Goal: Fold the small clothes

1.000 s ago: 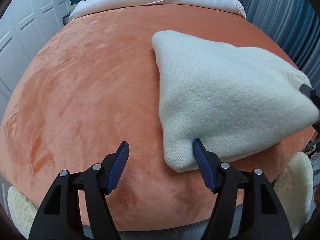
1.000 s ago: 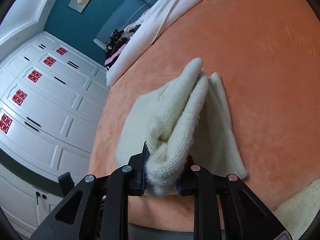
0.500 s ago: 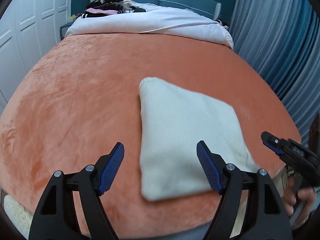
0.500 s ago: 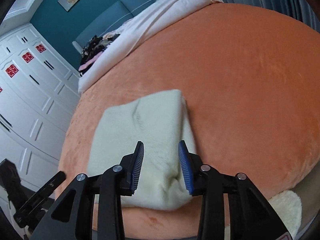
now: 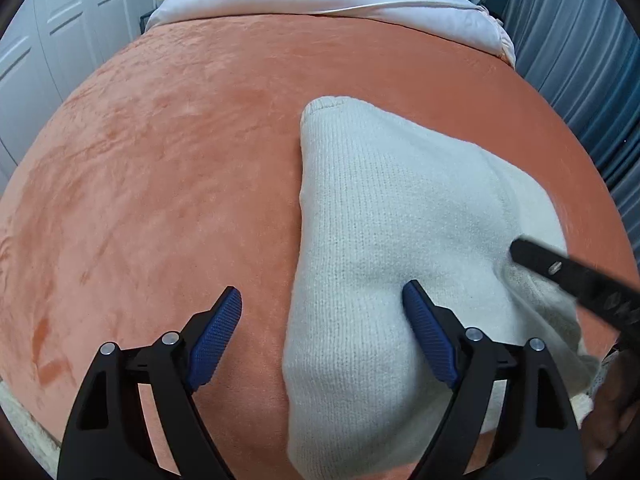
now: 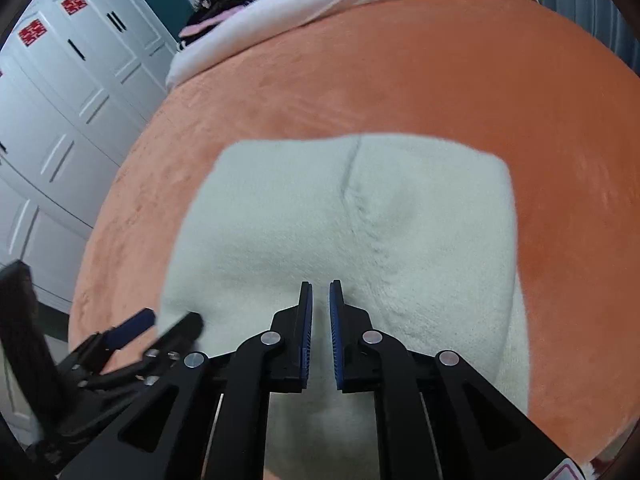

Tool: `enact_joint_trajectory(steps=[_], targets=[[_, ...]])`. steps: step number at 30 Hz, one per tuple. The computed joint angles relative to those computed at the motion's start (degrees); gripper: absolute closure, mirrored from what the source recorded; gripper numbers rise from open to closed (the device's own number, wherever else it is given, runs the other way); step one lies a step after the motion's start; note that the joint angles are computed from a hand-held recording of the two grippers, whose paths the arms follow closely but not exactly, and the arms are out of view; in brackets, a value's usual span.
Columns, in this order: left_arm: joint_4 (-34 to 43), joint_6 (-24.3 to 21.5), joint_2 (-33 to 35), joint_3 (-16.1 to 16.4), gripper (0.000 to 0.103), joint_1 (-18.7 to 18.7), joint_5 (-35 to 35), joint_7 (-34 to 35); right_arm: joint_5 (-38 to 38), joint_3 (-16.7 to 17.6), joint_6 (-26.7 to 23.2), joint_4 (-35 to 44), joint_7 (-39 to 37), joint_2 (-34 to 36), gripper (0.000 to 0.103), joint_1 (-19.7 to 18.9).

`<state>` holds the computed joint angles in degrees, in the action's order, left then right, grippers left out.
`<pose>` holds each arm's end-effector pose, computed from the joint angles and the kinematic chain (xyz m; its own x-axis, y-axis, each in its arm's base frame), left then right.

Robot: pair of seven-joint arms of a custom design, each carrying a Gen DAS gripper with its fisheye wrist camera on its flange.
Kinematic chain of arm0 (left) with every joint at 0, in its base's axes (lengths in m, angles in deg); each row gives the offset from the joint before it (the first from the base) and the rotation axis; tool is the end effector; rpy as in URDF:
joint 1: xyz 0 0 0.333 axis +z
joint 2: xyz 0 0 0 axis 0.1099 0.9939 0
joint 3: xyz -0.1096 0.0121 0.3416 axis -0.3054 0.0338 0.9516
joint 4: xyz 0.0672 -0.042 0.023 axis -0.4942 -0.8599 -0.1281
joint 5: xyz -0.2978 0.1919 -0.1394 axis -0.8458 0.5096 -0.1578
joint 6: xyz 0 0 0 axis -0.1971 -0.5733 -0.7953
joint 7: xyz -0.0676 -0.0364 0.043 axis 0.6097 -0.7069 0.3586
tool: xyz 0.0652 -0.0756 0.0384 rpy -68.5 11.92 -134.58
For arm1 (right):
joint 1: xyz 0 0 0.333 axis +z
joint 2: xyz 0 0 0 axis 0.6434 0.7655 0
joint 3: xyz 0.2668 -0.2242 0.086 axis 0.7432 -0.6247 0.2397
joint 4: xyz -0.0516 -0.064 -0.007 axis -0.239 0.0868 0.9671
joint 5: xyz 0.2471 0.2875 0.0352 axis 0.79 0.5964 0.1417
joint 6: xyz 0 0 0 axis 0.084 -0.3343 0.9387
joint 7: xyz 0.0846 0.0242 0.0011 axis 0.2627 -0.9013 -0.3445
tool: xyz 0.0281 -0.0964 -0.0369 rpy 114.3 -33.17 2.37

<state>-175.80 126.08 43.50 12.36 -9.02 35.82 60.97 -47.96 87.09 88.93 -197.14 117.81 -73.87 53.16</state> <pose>0.6539 -0.3077 0.4692 -0.5691 -0.8137 0.1183 -0.7386 0.4426 -0.5085 0.5592 0.1636 0.5067 -0.4504 -0.8251 -0.3412 -0.6925 0.5640 -0.4498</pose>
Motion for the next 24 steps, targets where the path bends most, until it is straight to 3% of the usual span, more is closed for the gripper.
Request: enact_joint_trajectory(steps=[5,6,8,11,15,17,18,20,24], targets=[[-1.2,-1.0,-2.0,-0.9,0.024,1.5,-2.9,0.3,4.5,0.6,-5.5,7.3,-6.8,6.9,0.098,-0.1],[-1.7,-1.2,-2.7,-1.4,0.024,2.1,-3.9,1.4,2.6,-0.1,-5.6,9.1,-5.7,8.3,0.098,0.5],[-3.3,-1.8,-4.6,-2.0,0.025,3.5,-5.6,4.2,5.4,0.4,-9.3,11.3,-7.8,8.0,0.096,0.1],[-6.4,-3.8,-7.3,-2.2,0.025,5.1,-7.6,9.0,3.2,0.4,-6.0,6.4,-5.9,2.8,0.096,1.4],[-10.4,-4.9,-8.4,-0.5,0.024,4.7,-5.7,10.5,-5.0,2.3,-5.2,-5.7,8.4,-8.3,0.096,2.6],[-11.2,-4.9,-7.7,-0.2,0.023,4.7,-6.3,9.9,-4.8,4.6,-10.6,-8.2,11.6,-9.1,0.103,0.7],[-11.0,-5.1,-7.1,-0.4,0.022,4.8,-6.9,9.9,-3.5,4.5,-10.0,-10.4,11.0,-8.9,0.103,0.4],[-11.6,-3.2,-7.1,0.1,0.021,3.8,-4.8,9.5,-4.9,1.5,-2.9,-14.9,14.3,-9.5,0.103,2.4],[-13.5,-1.2,-9.4,0.7,0.022,2.9,-1.4,8.9,-3.3,3.1,-7.6,-11.7,12.6,-9.6,0.103,1.6]])
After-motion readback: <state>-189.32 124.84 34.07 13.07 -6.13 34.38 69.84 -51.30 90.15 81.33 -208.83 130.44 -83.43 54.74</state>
